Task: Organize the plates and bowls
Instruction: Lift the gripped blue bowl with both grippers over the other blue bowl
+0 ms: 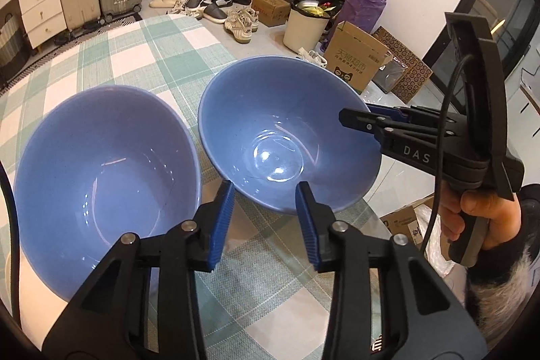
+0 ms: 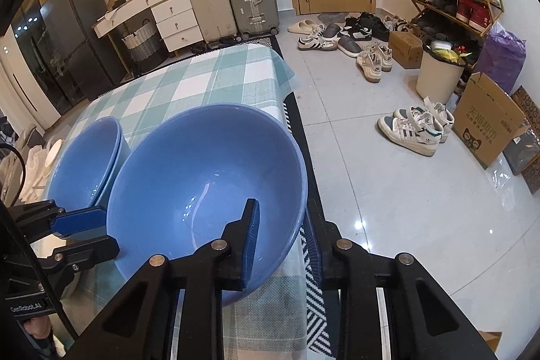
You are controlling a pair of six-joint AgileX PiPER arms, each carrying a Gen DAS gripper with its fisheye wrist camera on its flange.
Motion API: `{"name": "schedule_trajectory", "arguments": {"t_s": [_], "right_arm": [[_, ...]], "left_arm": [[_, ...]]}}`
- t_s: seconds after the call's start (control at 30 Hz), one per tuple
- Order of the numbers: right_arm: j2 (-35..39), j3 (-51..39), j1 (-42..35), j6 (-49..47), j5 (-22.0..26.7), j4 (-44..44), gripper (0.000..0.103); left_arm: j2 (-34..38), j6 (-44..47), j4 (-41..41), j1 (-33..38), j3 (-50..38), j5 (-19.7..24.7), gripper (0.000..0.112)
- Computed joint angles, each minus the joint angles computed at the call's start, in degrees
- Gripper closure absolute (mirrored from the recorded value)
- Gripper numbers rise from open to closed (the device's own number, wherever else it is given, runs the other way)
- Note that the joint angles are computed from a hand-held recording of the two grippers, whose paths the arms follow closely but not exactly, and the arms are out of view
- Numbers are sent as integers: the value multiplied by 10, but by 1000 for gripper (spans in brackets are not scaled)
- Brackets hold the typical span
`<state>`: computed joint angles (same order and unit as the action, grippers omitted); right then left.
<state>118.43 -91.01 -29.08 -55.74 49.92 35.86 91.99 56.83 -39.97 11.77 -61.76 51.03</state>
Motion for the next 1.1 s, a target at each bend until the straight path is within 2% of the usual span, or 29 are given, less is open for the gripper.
{"name": "schedule_trajectory", "arguments": {"t_s": [0.13,0.23,0.5,0.57,0.8,0.87,0.97,1.1], "right_arm": [[-7,6,-2,-11,1,7,76],[-10,8,0,-11,4,4,76],[-7,5,1,4,1,-5,76],[-5,4,-1,4,2,-5,76],[5,-4,-1,9,3,-11,76],[6,-4,-3,6,6,-10,76],[9,-5,-3,7,4,-12,76],[15,-10,-4,6,3,-14,76]], "left_arm": [[5,21,-15,3,-6,23,82],[4,9,-3,-8,0,7,82],[9,1,-3,7,-2,10,82],[8,-7,4,10,-5,13,77],[21,-2,-5,18,-7,26,71],[26,-8,-6,12,-11,28,64],[27,-12,-9,0,-5,17,59],[30,-19,-7,-18,-2,-7,59]]}}
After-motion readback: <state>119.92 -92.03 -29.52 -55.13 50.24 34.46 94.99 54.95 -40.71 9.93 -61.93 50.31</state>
